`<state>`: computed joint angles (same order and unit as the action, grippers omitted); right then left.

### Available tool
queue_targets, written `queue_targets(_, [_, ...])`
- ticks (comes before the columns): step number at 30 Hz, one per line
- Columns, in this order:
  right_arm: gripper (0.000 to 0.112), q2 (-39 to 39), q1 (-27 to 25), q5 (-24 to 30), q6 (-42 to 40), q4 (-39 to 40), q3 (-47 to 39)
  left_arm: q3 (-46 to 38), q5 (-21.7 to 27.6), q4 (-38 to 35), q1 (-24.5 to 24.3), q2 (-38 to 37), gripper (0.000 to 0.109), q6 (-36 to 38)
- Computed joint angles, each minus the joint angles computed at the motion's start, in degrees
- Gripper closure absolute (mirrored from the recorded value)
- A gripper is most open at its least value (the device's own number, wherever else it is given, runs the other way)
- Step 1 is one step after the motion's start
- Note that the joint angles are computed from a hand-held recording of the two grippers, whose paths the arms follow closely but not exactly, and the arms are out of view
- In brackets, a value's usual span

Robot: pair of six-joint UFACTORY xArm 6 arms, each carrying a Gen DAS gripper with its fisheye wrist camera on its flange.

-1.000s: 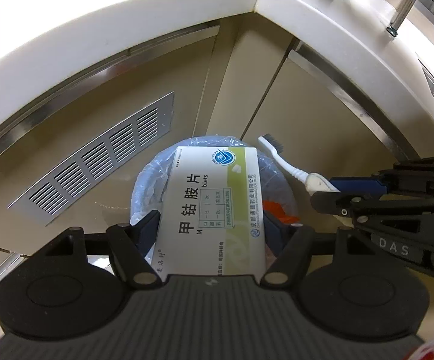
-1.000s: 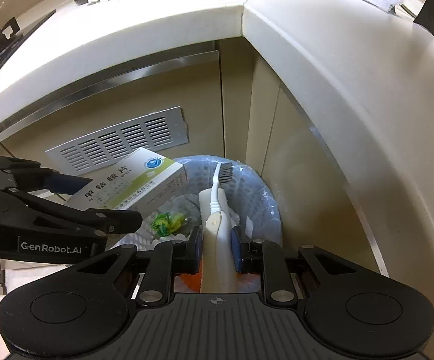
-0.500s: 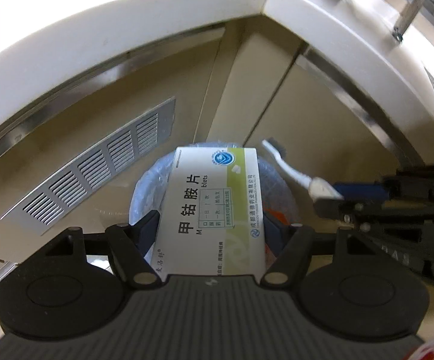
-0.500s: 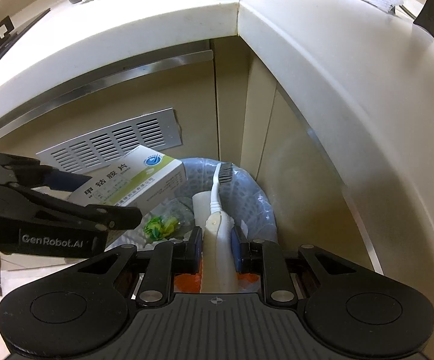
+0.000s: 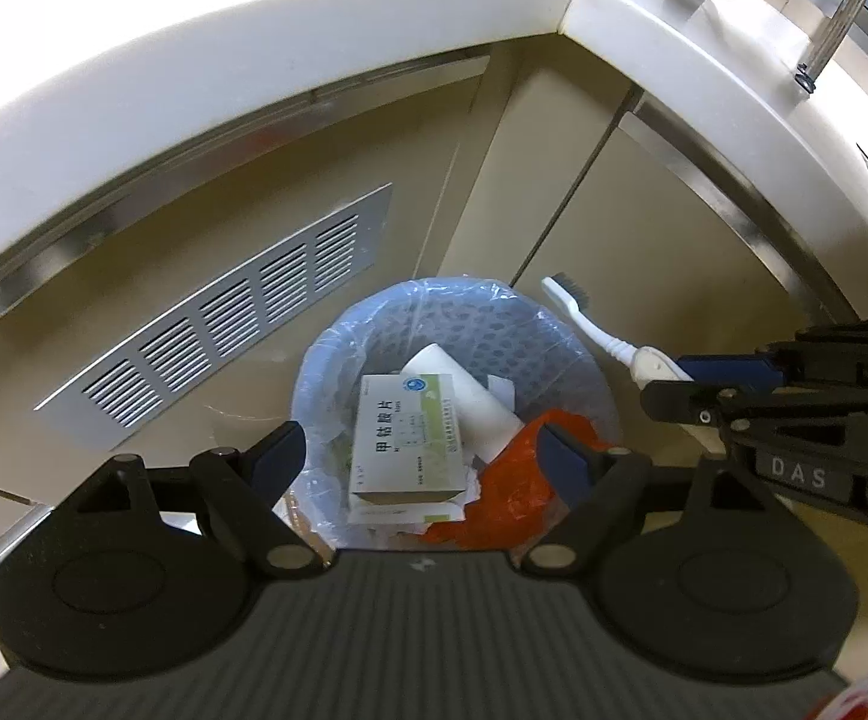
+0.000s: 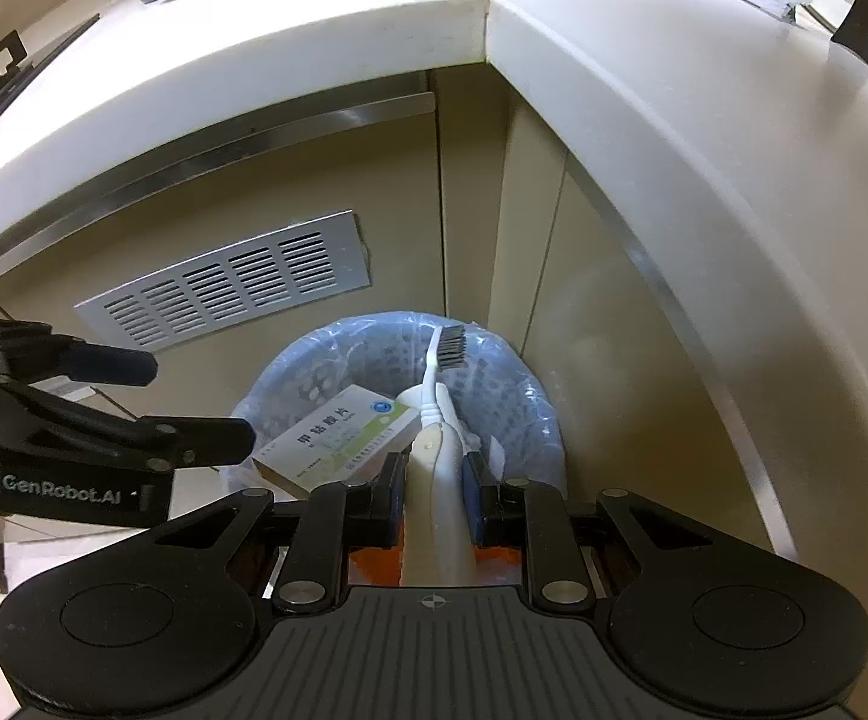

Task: Collect trash
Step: 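Open both grippers to drop the medicine box and toothbrush into the wastebasket, then move both grippers back up toward the bubble wrap on the counter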

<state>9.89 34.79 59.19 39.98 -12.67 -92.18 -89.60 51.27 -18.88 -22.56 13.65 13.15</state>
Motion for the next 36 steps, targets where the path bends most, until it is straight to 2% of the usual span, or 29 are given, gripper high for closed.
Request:
queue_targets(18, [0.091,1.3,0.0,-1.5,3.4,0.7,-0.2,0.4,-0.3,1.4,0.4,-1.4,0.026,0.1])
queue_targets(24, [0.091,0.8,-0.5,-5.2,6.0,0.4,1.9,0.8,-0.4,1.4,0.4,-1.7,0.027,0.2])
queue_targets(25, [0.089,0.9,-0.6,-5.3,6.3,0.6,1.9,0.9,-0.3,1.5,0.5,-1.7,0.027,0.1])
queue_targets(27, [0.076,0.9,-0.8,-5.6,6.2,1.1,2.0,1.0,-0.4,1.4,0.5,-1.8,0.027,0.3])
queue_targets(29, [0.069,0.8,-0.6,-5.4,6.4,0.7,2.1,1.1,-0.4,1.4,0.5,-1.9,0.027,0.3])
queue_targets(36, [0.068,0.1,-0.4,-4.1,6.4,1.1,2.3,1.8,-0.7,0.9,1.0,-2.4,0.027,1.1])
